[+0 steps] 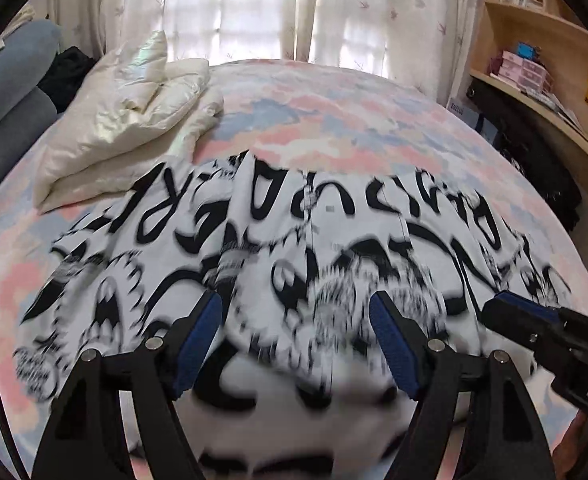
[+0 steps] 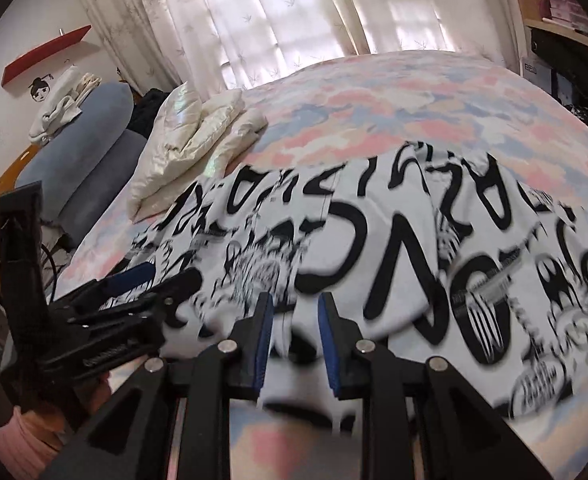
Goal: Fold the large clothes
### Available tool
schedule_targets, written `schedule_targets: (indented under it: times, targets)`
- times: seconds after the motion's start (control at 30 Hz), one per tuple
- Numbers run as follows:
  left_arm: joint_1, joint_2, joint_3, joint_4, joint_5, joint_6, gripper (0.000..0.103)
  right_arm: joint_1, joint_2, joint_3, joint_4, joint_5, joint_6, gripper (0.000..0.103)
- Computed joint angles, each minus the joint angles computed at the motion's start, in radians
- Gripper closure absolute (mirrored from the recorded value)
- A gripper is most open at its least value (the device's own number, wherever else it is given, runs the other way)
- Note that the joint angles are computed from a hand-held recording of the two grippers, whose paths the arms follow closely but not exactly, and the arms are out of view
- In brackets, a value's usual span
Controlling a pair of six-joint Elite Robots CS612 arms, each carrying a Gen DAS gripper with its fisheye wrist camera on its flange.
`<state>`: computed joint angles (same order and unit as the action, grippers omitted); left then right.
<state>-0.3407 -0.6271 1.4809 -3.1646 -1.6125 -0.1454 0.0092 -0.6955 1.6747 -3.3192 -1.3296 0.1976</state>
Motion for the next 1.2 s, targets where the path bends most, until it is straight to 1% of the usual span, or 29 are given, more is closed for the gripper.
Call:
schedule_targets:
  times: [0.1, 0.17, 0.23, 0.3, 0.4, 0.43, 0.47, 0.5, 0.6, 0.73, 0.93, 1.03, 1.1, 1.13, 1.2]
  targets:
    - [0.001, 0.039, -0.08, 0.048, -0.007, -0.008, 0.028, -0.004, 0.035, -0.071, 0.025, -0.008, 0.026, 0.08]
    - [0.002, 0.067, -0.137, 0.09, -0.009, -0.014, 0.028, -0.011, 0.065, -0.129, 0.058, -0.001, 0.05, 0.08]
    - [0.004, 0.095, -0.194, 0.135, -0.017, -0.032, 0.028, -0.016, 0.095, -0.183, 0.075, 0.006, 0.076, 0.08]
    - [0.007, 0.122, -0.244, 0.18, -0.033, -0.053, 0.028, -0.017, 0.12, -0.225, 0.099, -0.002, 0.087, 0.08]
    - [0.005, 0.151, -0.287, 0.248, -0.036, -0.058, 0.028, -0.02, 0.156, -0.275, 0.171, 0.011, 0.098, 0.08]
    - [0.004, 0.155, -0.29, 0.257, -0.032, -0.053, 0.028, -0.019, 0.166, -0.281, 0.184, 0.012, 0.097, 0.08]
    - [0.001, 0.159, -0.288, 0.255, -0.023, -0.044, 0.028, -0.019, 0.169, -0.278, 0.174, 0.01, 0.093, 0.079]
    - [-0.003, 0.16, -0.278, 0.235, -0.005, -0.031, 0.028, -0.018, 0.17, -0.272, 0.164, 0.008, 0.086, 0.079]
    - [-0.011, 0.156, -0.26, 0.213, 0.026, -0.013, 0.028, -0.015, 0.16, -0.255, 0.171, -0.004, 0.066, 0.079]
    - [-0.009, 0.143, -0.234, 0.212, 0.014, -0.026, 0.028, -0.01, 0.144, -0.231, 0.184, -0.025, 0.04, 0.079]
    - [-0.01, 0.099, -0.155, 0.206, 0.019, -0.025, 0.028, 0.002, 0.114, -0.17, 0.177, -0.053, 0.021, 0.079]
    - [-0.008, 0.07, -0.112, 0.205, 0.007, -0.042, 0.028, 0.002, 0.093, -0.141, 0.196, -0.044, 0.02, 0.079]
    - [-0.006, 0.045, -0.083, 0.205, -0.009, -0.043, 0.028, -0.002, 0.077, -0.124, 0.21, -0.019, 0.028, 0.079]
    - [-0.006, 0.033, -0.067, 0.197, -0.01, -0.042, 0.028, -0.006, 0.065, -0.111, 0.215, 0.003, 0.032, 0.079]
    - [-0.005, 0.006, -0.028, 0.169, -0.01, -0.042, 0.028, -0.009, 0.048, -0.09, 0.204, 0.019, 0.037, 0.079]
